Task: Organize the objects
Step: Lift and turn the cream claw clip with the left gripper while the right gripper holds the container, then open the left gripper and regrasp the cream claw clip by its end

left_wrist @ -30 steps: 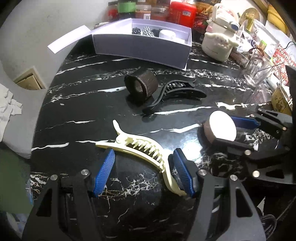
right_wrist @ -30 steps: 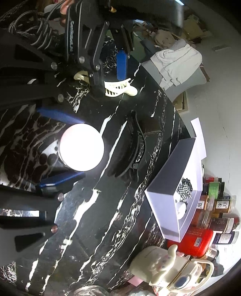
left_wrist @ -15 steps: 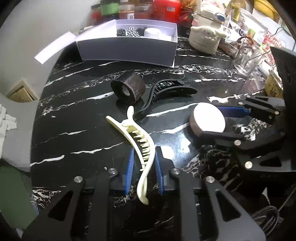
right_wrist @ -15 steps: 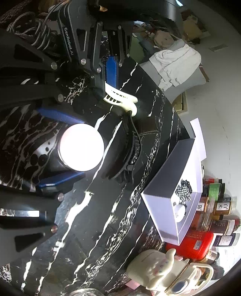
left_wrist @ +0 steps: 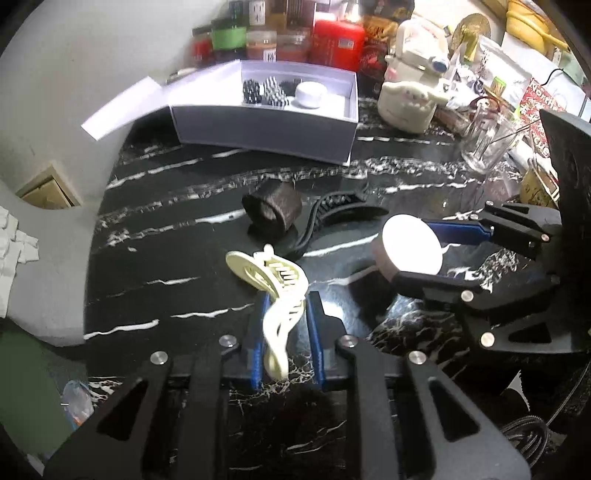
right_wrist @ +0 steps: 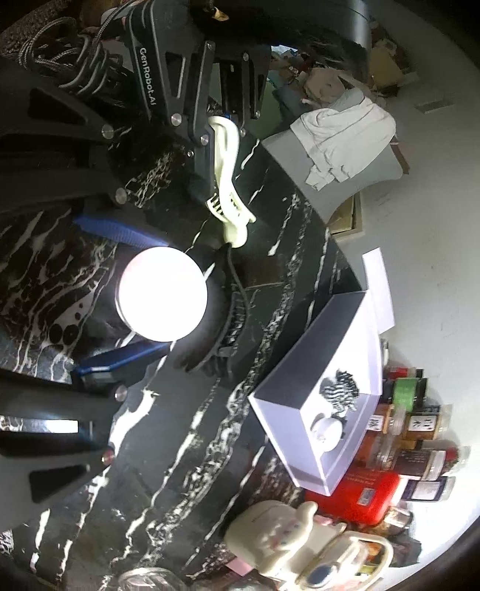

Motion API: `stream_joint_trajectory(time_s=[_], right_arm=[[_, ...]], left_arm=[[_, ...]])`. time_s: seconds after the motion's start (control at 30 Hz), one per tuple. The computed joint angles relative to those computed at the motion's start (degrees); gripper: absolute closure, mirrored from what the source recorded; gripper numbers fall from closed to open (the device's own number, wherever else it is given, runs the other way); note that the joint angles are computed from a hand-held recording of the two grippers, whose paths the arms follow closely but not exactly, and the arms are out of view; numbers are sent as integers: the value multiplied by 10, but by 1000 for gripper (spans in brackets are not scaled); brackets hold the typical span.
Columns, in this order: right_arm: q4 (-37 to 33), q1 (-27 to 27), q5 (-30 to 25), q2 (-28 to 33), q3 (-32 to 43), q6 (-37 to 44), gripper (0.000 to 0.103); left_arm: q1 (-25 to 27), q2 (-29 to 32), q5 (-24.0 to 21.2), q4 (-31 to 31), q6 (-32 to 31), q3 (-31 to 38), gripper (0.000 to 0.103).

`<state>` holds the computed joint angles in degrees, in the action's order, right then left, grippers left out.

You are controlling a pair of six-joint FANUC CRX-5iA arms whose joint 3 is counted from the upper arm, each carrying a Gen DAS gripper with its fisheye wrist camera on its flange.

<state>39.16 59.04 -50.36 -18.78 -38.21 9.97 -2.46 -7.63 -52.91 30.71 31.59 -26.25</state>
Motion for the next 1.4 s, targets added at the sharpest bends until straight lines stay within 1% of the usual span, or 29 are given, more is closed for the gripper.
stream_joint_trajectory(time_s=[0.23,0.27,0.3,0.43,0.53,0.63,0.73,0.83,0.87,0.93,0.97,1.0,1.07,1.1,1.17,1.27,1.37,1.4], right_arm=[[30,40,-39,-16,-5,-36,51],[35,47,-46,-19,-6,-44,51],[38,55,-52,-23,-8,-50,51],[45,75,-75,-32,-13,-64,51],[45,79,-85,-35,-16,-74,51],[41,83,-91,-40,-23,-83,51],[33,84,-96,-46,-30,-89,51],[21,81,-95,-53,-37,-90,51],[18,80,-94,-55,-38,-89,51],[8,75,-87,-59,-42,-84,51],[2,72,-85,-60,-42,-79,51],[-3,70,-84,-61,-42,-75,51],[-9,67,-84,-64,-43,-71,51],[-10,65,-82,-67,-44,-69,51],[-13,60,-77,-69,-45,-65,51],[-20,48,-70,-65,-43,-55,51],[-28,37,-62,-63,-43,-47,51],[-31,33,-60,-63,-43,-44,51]], left_arm=[[7,-29,-9,24,-20,-14,86],[7,-33,-12,28,-23,-17,89],[6,-36,-13,31,-24,-19,96],[0,-41,-9,43,-33,-29,96],[-7,-29,-9,40,-16,-32,96],[-8,-24,-15,50,-28,-37,96],[-14,-21,-2,67,-34,-43,96],[-27,-9,-2,50,-23,-29,94],[-33,-8,1,42,-22,-25,91],[-44,-10,11,28,-29,-23,79],[-51,-10,18,14,-27,-20,65],[-58,-14,30,9,-33,-21,57],[-62,-23,53,36,-64,-34,51],[-63,-23,59,54,-85,-39,44],[-67,-18,60,75,-119,-39,37],[-80,-10,75,69,-139,-33,36],[-92,6,74,14,-115,-9,36],[-94,10,75,6,-114,-7,36]])
